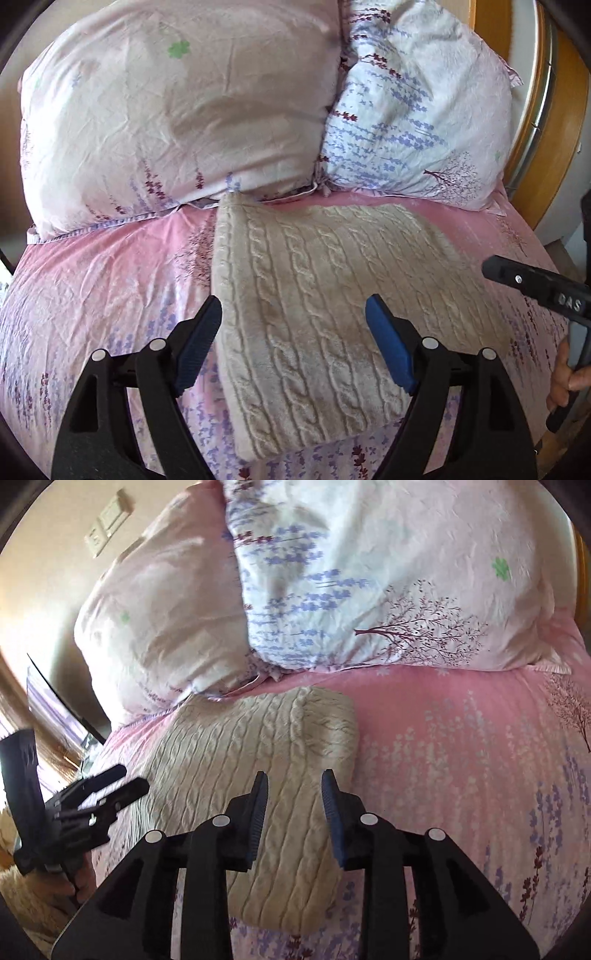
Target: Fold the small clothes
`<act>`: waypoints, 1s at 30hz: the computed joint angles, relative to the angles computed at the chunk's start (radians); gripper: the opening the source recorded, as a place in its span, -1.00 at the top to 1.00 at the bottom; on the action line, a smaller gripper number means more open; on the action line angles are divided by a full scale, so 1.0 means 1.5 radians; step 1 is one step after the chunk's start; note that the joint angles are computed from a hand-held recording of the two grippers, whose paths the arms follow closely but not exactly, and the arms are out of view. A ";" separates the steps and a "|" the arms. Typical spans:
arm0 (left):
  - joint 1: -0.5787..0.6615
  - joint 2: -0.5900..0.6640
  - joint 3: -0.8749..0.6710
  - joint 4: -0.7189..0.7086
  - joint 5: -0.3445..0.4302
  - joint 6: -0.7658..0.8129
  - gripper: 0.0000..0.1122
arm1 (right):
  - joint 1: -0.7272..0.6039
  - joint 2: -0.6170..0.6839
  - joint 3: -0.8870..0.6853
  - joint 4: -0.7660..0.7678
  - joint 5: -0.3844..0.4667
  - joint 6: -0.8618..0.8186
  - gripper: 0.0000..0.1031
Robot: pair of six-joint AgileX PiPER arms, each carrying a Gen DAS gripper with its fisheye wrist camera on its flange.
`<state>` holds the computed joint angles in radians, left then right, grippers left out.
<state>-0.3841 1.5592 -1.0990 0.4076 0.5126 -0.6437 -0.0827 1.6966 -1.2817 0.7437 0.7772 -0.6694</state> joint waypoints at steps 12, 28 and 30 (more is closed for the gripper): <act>0.074 -0.003 0.072 -0.167 0.000 0.118 -0.45 | 0.078 -0.024 0.097 -0.168 -0.078 0.109 0.33; 0.161 -0.150 0.207 -0.329 -0.050 0.259 -0.57 | 0.054 -0.162 0.219 -0.188 -0.164 0.216 -0.54; 0.166 -0.169 0.223 -0.303 -0.045 0.233 -0.57 | 0.056 -0.176 0.234 -0.212 -0.168 0.252 -0.63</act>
